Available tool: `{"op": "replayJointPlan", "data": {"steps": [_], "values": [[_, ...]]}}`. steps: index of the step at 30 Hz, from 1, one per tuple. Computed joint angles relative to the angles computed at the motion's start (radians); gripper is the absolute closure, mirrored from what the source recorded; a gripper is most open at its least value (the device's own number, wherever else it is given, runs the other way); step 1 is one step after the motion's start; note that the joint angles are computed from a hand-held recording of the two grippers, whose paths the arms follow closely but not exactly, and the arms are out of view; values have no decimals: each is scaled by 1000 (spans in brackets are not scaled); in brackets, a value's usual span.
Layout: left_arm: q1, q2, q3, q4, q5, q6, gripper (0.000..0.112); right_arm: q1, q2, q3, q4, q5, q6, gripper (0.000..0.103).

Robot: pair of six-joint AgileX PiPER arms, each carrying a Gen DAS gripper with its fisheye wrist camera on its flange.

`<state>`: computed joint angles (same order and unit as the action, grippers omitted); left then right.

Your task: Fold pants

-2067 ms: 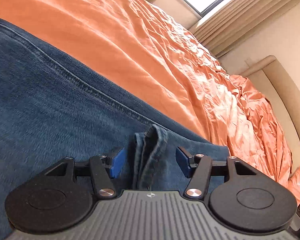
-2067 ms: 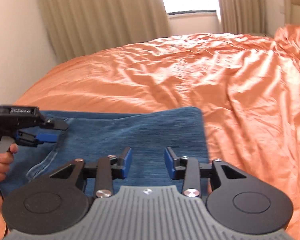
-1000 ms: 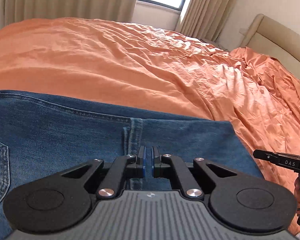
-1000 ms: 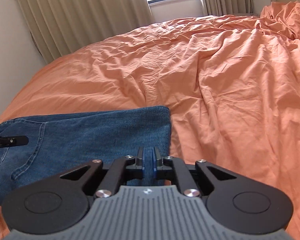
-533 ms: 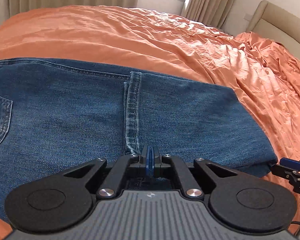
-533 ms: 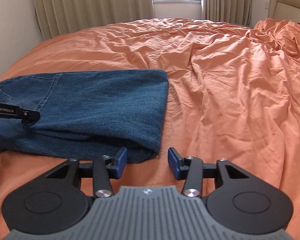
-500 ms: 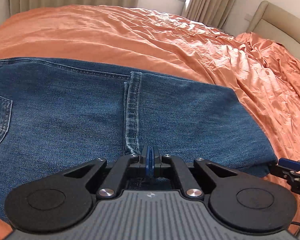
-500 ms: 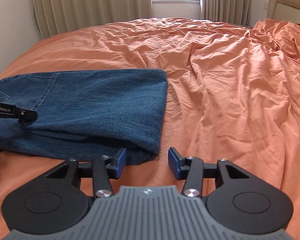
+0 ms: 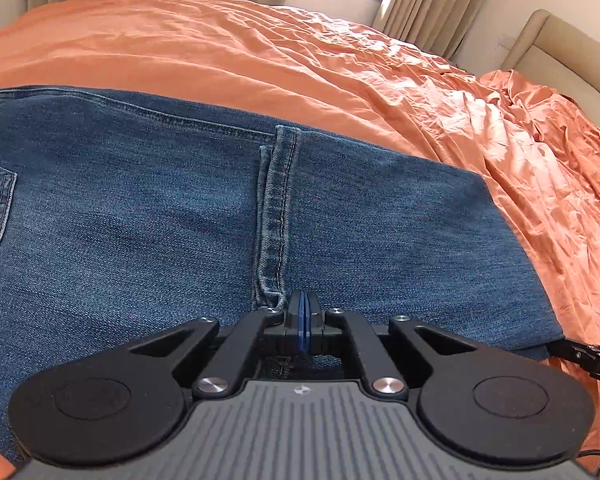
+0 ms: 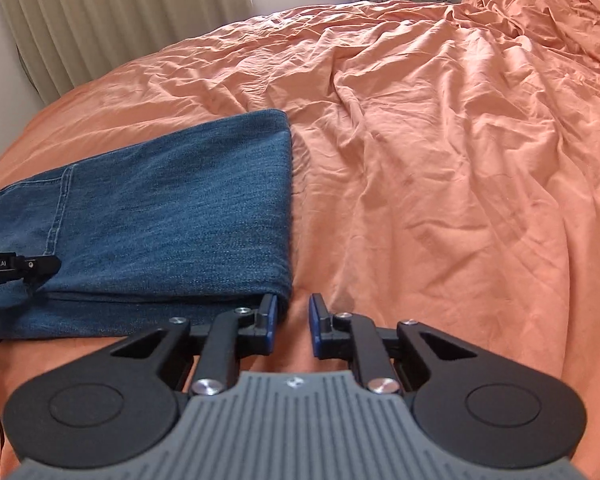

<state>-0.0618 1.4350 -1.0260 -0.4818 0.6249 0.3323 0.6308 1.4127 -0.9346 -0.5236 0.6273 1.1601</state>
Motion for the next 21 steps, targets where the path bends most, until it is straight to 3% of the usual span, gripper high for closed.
{"op": "replayJointPlan", "data": {"steps": [3,6,11,13,15,18,21], "values": [[8,-3,-2,-4,9,4,107,33,1,-11,-61,103,84,103],[11,-11,-9,4,32,-16,107,-12,-69,50,-34,31,121,103],[16,-91,7,74,64,-74,107,83,-111,72,-246,-10,238,103],[10,-135,0,205,77,-182,107,138,-101,58,-335,-2,258,103],[44,-165,-13,265,108,-223,102,172,-87,40,-374,-5,233,103],[203,-188,-60,158,182,-143,91,190,-56,-6,-353,-28,117,103],[429,-188,-106,-50,263,19,65,185,-9,-74,-276,-57,-20,103]]}}
